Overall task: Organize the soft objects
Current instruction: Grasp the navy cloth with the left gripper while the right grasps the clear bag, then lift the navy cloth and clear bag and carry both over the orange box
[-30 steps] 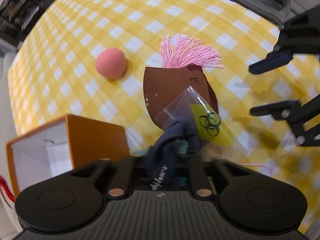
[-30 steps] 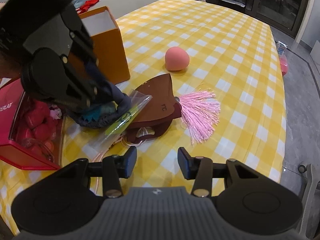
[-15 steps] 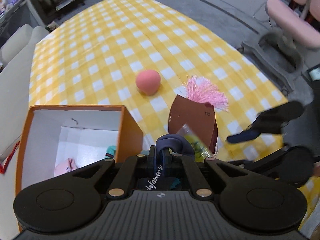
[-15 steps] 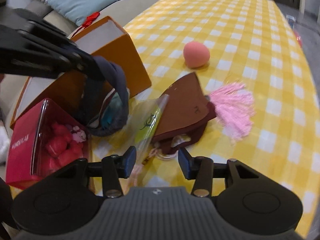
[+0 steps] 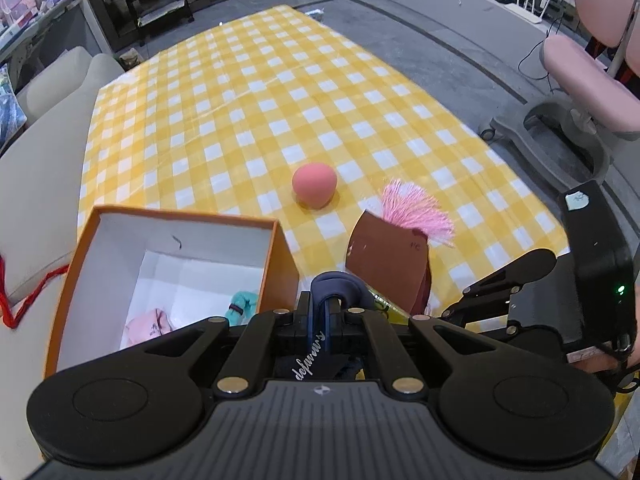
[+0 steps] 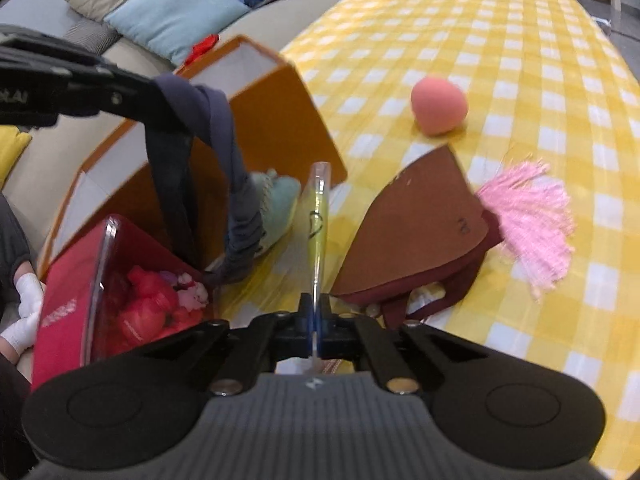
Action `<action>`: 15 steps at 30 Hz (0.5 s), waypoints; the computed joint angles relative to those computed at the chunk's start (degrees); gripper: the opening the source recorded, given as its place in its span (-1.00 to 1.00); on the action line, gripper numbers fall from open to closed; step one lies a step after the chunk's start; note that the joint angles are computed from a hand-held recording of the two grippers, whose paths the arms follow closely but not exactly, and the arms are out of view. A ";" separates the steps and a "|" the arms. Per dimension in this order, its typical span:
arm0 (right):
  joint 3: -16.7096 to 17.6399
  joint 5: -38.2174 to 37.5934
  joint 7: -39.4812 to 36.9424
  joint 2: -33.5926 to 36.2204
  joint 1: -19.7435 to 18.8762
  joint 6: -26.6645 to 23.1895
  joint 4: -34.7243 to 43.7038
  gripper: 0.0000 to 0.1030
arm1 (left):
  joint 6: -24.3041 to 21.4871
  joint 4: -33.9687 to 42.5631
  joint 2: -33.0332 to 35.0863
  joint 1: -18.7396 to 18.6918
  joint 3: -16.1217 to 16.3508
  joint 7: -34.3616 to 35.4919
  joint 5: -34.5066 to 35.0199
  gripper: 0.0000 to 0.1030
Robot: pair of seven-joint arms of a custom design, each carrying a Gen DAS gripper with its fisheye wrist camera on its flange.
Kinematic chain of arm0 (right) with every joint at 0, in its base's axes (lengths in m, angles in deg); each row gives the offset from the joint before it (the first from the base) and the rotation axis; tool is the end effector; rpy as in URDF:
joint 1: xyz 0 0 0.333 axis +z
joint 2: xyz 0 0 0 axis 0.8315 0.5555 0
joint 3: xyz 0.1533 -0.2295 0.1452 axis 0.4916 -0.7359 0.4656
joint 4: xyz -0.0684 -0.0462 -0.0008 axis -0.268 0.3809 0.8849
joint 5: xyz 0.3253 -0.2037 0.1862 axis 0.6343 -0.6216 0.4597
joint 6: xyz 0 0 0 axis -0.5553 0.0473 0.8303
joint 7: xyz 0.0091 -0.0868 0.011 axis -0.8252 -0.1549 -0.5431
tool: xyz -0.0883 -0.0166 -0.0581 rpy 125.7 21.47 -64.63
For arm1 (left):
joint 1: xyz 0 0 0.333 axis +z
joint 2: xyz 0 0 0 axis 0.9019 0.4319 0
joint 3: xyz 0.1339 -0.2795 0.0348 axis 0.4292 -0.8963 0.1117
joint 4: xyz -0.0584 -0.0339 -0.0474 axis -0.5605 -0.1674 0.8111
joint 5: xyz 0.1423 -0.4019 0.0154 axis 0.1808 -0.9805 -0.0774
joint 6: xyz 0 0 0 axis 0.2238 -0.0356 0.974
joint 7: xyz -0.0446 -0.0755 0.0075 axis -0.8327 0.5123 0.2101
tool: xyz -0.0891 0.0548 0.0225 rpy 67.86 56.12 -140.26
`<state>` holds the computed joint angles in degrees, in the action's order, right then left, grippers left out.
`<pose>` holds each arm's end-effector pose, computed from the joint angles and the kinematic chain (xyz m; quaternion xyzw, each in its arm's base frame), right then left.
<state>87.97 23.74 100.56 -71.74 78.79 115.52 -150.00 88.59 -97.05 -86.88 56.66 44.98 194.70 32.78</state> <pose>0.5029 0.1516 0.3920 -0.6713 0.6553 -0.0251 0.3453 0.5782 -0.1861 0.5044 -0.3296 0.9151 -0.2001 0.1181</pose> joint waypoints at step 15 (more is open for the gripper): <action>-3.92 -13.03 9.54 -13.25 -0.17 1.91 -8.77 -1.00 | -0.87 -1.03 -5.55 -2.98 -1.05 1.71 -3.88 -0.89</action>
<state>84.05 10.70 110.10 -84.99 78.62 117.43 -158.76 87.72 -98.07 -92.43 53.68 43.93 196.42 28.90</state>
